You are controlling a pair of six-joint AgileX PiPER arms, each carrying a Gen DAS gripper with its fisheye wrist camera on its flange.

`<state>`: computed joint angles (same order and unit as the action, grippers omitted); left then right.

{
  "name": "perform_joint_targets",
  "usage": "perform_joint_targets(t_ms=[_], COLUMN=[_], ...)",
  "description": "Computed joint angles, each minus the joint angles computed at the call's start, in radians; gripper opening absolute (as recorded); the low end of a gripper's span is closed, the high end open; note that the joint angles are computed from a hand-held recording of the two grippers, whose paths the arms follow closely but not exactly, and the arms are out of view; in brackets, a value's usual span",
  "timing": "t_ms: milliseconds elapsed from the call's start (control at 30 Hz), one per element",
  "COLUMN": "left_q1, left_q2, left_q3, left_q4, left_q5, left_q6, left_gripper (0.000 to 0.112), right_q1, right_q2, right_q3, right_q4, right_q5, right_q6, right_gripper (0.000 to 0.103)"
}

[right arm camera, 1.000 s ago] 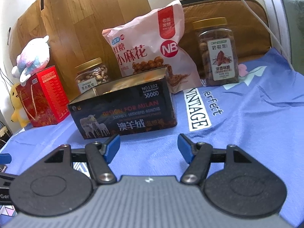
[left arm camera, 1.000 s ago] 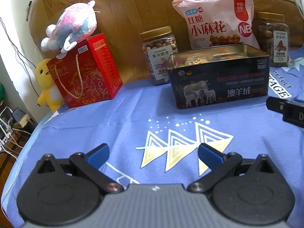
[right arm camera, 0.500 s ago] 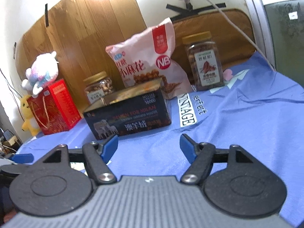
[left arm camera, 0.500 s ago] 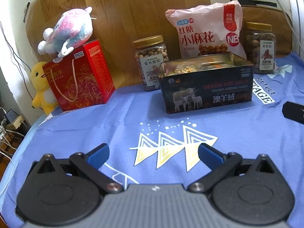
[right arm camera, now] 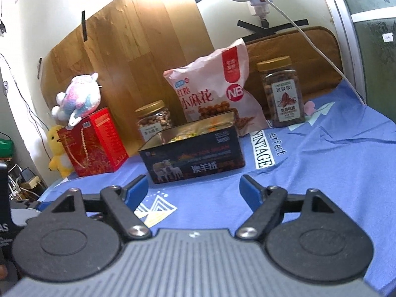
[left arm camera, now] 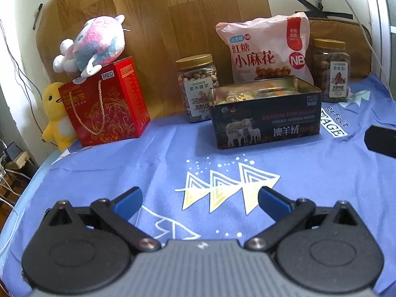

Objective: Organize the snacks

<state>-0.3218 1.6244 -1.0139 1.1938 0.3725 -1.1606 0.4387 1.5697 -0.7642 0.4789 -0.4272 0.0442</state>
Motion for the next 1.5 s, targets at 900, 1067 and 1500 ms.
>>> perform_joint_targets(t_ms=[900,1067,1500], left_q1=[-0.014,-0.015,-0.003], left_q2=[-0.013,-0.013,-0.006], left_q3=[0.044,0.041,0.024], left_q4=[0.101,0.066,-0.083], left_q5=[-0.006,-0.009,-0.023], left_q6=[-0.071,-0.040,0.094], left_gripper=[0.103,0.103,0.103], right_q1=[0.052,0.052,0.051], right_q2=[-0.013,-0.013,-0.006], right_q3=[0.009,0.010,0.012], right_q4=[0.094,0.094,0.086], right_q5=[-0.028,-0.029,-0.032], right_q6=[-0.073,-0.071,-0.061], right_gripper=[0.084,0.084,0.084])
